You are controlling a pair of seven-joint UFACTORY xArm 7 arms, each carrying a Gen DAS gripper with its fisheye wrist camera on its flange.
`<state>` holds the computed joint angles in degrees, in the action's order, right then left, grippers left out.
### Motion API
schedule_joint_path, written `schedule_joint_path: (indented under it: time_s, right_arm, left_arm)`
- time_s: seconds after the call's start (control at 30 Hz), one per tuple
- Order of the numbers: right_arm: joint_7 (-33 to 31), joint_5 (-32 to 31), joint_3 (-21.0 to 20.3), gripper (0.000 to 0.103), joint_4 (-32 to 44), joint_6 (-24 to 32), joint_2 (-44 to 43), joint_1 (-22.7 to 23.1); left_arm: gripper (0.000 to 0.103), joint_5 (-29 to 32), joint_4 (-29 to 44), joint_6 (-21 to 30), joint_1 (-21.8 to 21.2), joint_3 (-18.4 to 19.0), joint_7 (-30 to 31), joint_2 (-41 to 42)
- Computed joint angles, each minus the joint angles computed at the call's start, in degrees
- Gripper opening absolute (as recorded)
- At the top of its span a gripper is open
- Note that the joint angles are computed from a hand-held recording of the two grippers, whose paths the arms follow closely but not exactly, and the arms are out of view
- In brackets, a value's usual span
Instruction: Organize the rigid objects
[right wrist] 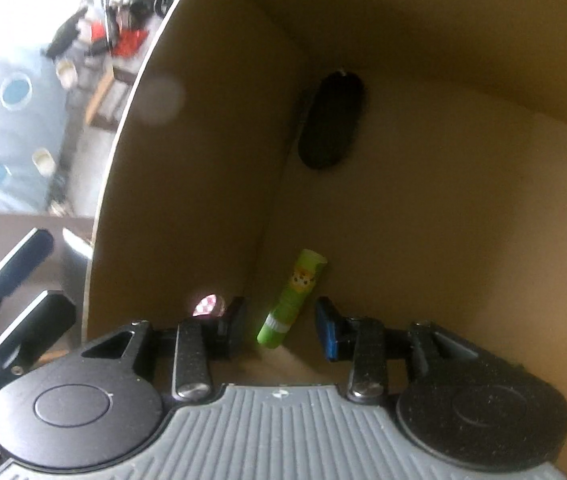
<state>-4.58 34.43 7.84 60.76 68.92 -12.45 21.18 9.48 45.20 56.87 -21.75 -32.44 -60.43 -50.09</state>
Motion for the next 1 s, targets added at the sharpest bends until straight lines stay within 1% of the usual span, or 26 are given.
schedule_joint_path:
  time_s: [0.03, 0.07, 0.13, 0.2, 0.27, 0.4, 0.53, 0.67, 0.73, 0.77, 0.83, 0.87, 0.9, 0.93, 1.0]
  right_arm:
    - [-0.2, -0.5, 0.2, 0.033, 0.0, -0.2, 0.1, 0.1]
    - [-0.7, -0.8, 0.4, 0.028, 0.0, -0.7, 0.1, 0.3]
    - [-1.2, -1.7, 0.6, 0.027, 0.6, -0.9, 0.3, 0.4]
    - [-0.8, -2.9, 0.8, 0.027, 1.0, -2.1, 0.5, 0.3]
    - [-0.2, -2.7, 0.4, 0.024, 1.8, -1.9, 0.9, 0.1]
    - [0.5, -3.1, 0.1, 0.024, 2.5, -3.9, 1.5, -0.5]
    - [0.8, -2.0, -0.3, 0.024, 1.9, -6.4, 1.2, -1.0]
    - [0.4, 1.7, -2.5, 0.026, 0.7, -5.8, -1.0, -2.2]
    - [-0.4, 1.3, -3.6, 0.027, 0.3, -4.4, -3.7, -3.2]
    - [-0.6, 0.7, -4.0, 0.028, 0.3, -3.4, -4.8, -3.6]
    - [-0.6, -2.6, -4.9, 0.040, 1.5, 0.6, -7.2, -4.8]
    - [-0.8, -4.8, -5.0, 0.055, 2.3, 2.4, -7.8, -5.3]
    - [-1.0, -7.1, -4.9, 0.065, 2.0, 4.0, -9.4, -5.8]
    - [-0.4, -8.8, -3.4, 0.065, -0.2, 4.6, -11.9, -6.5]
    - [0.5, -13.1, -4.0, 0.065, 0.0, 8.6, -12.7, -6.8]
  left_arm:
    - [0.075, -0.2, -0.3, 0.5, -0.3, 0.1, -0.1, -0.5]
    - [0.075, -0.4, -0.8, 0.8, -0.6, 0.3, -0.2, -1.0]
    - [0.078, -0.8, -1.9, 1.0, -1.2, 0.5, -0.6, -2.6]
    - [0.078, -1.2, -2.8, 1.5, -1.6, 1.0, -0.5, -3.9]
    - [0.078, -1.5, -3.3, 2.3, -1.5, 1.1, -0.8, -5.0]
    - [0.078, -2.6, -4.8, 1.7, -1.5, 1.9, -1.4, -7.5]
    - [0.078, -3.5, -5.6, 0.8, -1.3, 2.1, -1.7, -8.6]
    - [0.078, -4.0, -6.1, 0.3, -1.3, 2.0, -1.3, -9.4]
    - [0.078, -4.3, -6.5, 0.0, -1.5, 2.0, -1.2, -9.8]
    - [0.078, -4.5, -6.8, -0.2, -1.6, 2.1, -1.2, -10.0]
    - [0.078, -4.8, -7.1, -0.7, -1.6, 2.2, -1.2, -10.2]
    - [0.078, -4.9, -7.3, -0.9, -1.6, 2.3, -1.1, -10.3]
    - [0.078, -5.0, -7.6, -1.1, -1.7, 2.4, -1.1, -10.6]
    - [0.078, -5.2, -7.8, -1.3, -1.8, 2.5, -1.1, -10.8]
    - [0.078, -5.3, -8.1, -1.4, -1.8, 2.5, -1.1, -11.1]
